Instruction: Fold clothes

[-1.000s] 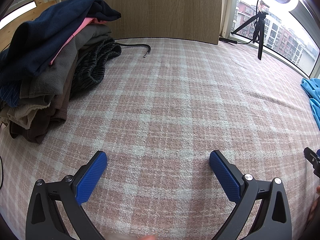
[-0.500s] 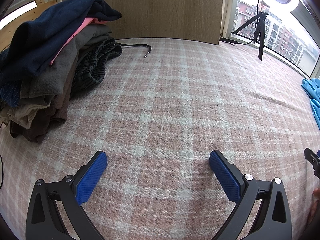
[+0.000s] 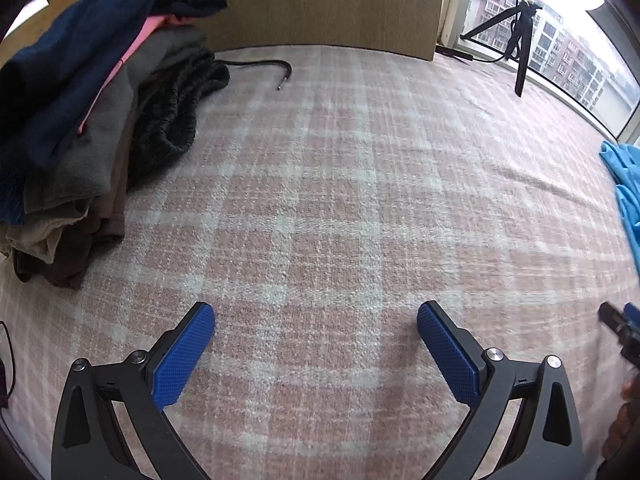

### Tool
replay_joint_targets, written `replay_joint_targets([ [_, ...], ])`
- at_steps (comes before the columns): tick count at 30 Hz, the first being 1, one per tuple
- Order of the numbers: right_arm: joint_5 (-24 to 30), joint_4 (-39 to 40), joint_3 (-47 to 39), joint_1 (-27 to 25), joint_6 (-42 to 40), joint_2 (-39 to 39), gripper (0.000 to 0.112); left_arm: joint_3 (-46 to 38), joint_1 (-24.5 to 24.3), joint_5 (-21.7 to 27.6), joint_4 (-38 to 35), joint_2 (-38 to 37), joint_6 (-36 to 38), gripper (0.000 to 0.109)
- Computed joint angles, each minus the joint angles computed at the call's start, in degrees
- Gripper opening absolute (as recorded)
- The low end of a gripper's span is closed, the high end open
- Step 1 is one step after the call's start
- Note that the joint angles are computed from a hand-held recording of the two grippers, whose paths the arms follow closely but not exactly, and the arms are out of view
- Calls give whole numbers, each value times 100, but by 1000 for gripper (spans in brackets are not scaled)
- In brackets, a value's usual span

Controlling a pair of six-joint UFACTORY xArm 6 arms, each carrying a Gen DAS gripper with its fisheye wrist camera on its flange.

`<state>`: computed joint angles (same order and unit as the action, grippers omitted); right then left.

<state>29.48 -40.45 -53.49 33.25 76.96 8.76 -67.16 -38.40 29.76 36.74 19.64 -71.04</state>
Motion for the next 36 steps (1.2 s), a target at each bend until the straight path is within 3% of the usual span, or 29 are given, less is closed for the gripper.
replay_joint_targets([
  [6, 770, -513, 145, 399, 687, -832, 103, 221, -155, 351, 1154, -804, -491, 97],
  [12, 2059, -772, -104, 844, 972, -1602, 103, 307, -211, 306, 1448, -1586, -451, 97],
  [17, 2715, -1089, -403, 1102, 968, -1958, 103, 103, -289, 352, 1642, -1875, -261, 98],
  [21, 2982, -1294, -478, 1263, 1068, -2216, 103, -239, -387, 370, 1900, -1809, -187, 100],
  [25, 3685, -1578, -509, 1480, 1166, -2524, 103, -549, -477, 267, 2060, -1696, -134, 100],
  [30, 4144, -1665, -267, 1517, 1219, -3066, 103, -1002, -620, 196, 2133, -1395, -120, 101],
  [36, 4203, -1667, 228, 1247, 1188, -3661, 103, -1658, -847, 206, 1801, -845, 210, 101],
])
